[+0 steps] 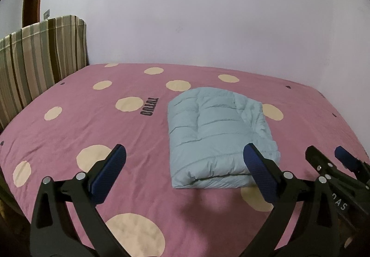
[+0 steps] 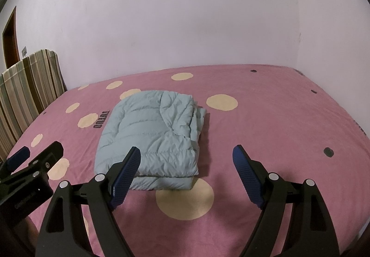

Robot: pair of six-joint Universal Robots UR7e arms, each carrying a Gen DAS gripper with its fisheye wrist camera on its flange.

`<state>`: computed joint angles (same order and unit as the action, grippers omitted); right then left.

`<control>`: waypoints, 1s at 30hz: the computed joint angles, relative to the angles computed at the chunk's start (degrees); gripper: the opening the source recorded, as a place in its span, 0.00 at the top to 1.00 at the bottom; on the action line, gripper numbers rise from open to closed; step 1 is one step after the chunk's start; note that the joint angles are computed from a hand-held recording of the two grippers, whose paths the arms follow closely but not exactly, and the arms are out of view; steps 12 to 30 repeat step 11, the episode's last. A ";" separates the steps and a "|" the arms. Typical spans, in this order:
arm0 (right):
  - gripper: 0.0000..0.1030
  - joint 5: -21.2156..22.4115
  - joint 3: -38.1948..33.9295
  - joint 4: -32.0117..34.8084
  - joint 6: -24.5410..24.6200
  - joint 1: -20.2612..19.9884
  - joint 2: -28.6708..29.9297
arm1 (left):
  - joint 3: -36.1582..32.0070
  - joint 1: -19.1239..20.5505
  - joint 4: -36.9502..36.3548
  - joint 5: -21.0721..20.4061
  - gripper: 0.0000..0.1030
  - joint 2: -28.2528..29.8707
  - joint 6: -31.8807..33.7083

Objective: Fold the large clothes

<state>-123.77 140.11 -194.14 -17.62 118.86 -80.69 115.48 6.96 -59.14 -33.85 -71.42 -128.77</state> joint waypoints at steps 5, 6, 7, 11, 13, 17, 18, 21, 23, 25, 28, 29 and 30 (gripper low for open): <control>0.22 1.38 -0.12 -0.04 -1.40 -1.72 0.04 | -0.10 1.12 0.74 0.66 0.02 0.03 -0.35; 0.22 1.70 -0.13 -0.16 -1.88 -2.15 0.01 | 0.10 1.40 0.45 0.76 0.02 -0.26 -0.15; 0.22 1.83 -0.18 -0.38 -2.19 -2.55 0.06 | 0.46 1.64 -0.33 0.84 0.02 -0.71 0.65; 0.22 2.71 -0.64 -1.13 -3.73 -5.59 0.16 | 1.83 4.08 -1.40 -0.17 0.02 -2.66 1.78; 0.22 2.71 -0.64 -1.13 -3.73 -5.59 0.16 | 1.83 4.08 -1.40 -0.17 0.02 -2.66 1.78; 0.22 2.71 -0.64 -1.13 -3.73 -5.59 0.16 | 1.83 4.08 -1.40 -0.17 0.02 -2.66 1.78; 0.22 2.71 -0.64 -1.13 -3.73 -5.59 0.16 | 1.83 4.08 -1.40 -0.17 0.02 -2.66 1.78; 0.22 2.71 -0.64 -1.13 -3.73 -5.59 0.16 | 1.83 4.08 -1.40 -0.17 0.02 -2.66 1.78; 0.22 2.71 -0.64 -1.13 -3.73 -5.59 0.16 | 1.83 4.08 -1.40 -0.17 0.02 -2.66 1.78; 0.22 2.71 -0.64 -1.13 -3.73 -5.59 0.16 | 1.83 4.08 -1.40 -0.17 0.02 -2.66 1.78; 0.22 2.71 -0.64 -1.13 -3.73 -5.59 0.16 | 1.83 4.08 -1.40 -0.17 0.02 -2.66 1.78; 0.22 2.71 -0.64 -1.13 -3.73 -5.59 0.16 | 1.83 4.08 -1.40 -0.17 0.02 -2.66 1.78; 0.22 2.71 -0.64 -1.13 -3.73 -5.59 0.16 | 1.83 4.08 -1.40 -0.17 0.02 -2.66 1.78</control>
